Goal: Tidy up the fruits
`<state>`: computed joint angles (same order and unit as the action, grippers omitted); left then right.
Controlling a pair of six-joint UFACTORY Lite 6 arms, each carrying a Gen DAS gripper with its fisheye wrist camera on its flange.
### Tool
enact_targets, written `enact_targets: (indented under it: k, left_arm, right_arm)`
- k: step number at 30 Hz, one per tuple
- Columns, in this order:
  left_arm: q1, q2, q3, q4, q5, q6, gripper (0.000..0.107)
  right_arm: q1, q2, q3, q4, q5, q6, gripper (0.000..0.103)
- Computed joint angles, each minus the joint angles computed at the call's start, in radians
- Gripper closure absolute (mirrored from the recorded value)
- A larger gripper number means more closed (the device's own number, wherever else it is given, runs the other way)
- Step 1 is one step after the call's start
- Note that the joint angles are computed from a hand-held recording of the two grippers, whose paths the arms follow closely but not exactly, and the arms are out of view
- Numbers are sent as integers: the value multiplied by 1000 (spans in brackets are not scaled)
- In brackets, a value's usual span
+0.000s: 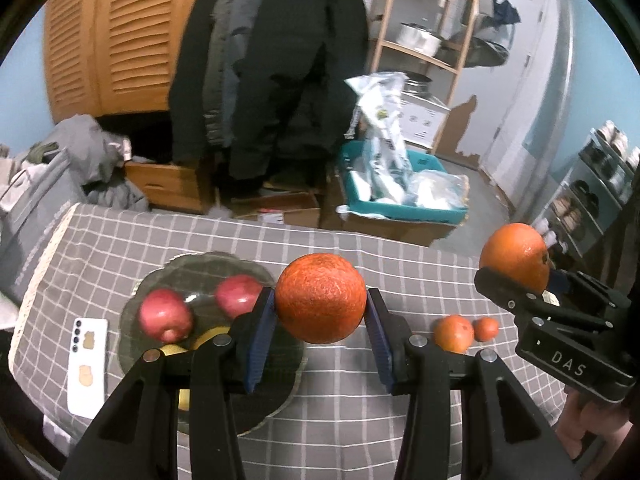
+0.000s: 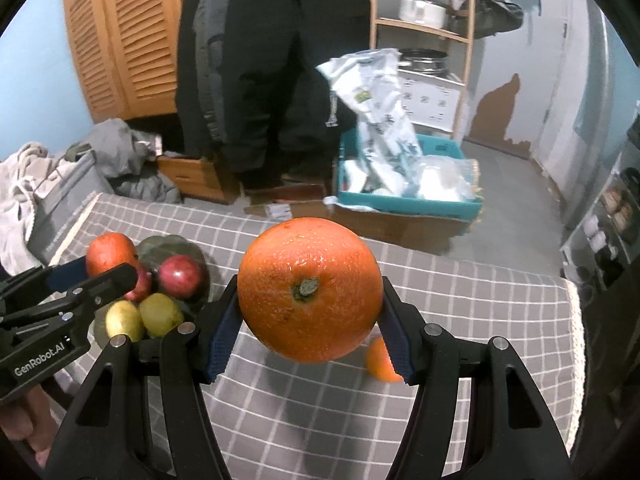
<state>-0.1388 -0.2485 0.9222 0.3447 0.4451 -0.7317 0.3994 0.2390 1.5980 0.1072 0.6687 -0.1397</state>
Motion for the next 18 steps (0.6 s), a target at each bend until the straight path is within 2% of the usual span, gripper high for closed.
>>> enact_targets:
  k: [10,18]
  left_arm:
    - [238,-70,-98,-230,-28,315,62]
    - [411,-67,-179,-443,-59,603,62]
  right_arm:
    - [149,152,129,-37,5,83,39]
    - [239,283,230,-45,23,118,39]
